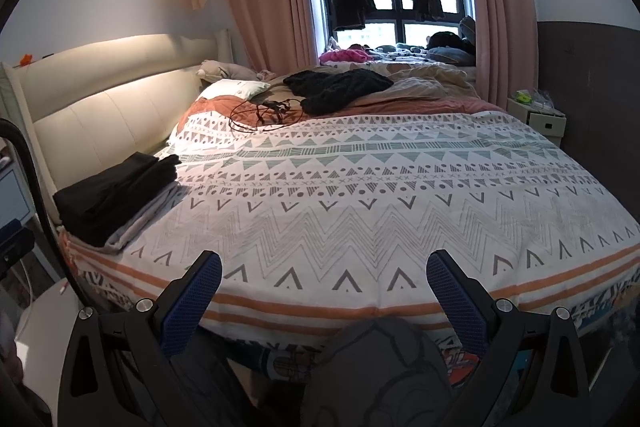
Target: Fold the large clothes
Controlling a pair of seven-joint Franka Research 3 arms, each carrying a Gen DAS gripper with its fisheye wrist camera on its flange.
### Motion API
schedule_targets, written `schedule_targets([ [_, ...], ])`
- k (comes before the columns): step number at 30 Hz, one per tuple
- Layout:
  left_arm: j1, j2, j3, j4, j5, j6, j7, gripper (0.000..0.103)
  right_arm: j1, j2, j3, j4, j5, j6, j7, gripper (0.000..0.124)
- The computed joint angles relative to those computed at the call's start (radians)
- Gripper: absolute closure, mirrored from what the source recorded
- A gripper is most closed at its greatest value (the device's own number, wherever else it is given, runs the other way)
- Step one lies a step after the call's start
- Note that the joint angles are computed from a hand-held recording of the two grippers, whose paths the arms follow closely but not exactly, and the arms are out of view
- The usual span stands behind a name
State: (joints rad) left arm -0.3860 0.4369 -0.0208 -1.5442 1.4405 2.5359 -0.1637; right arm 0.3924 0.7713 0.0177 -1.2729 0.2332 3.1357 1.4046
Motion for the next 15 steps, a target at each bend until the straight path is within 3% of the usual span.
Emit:
schedule_targets([
  [15,-0.007,-0.01,-0.003,-0.013,0.023,-0.019,-0.026,0.0,0.007,-0.003,-0.013,-0.005,-0.004,-0.001,0.009,0.021],
])
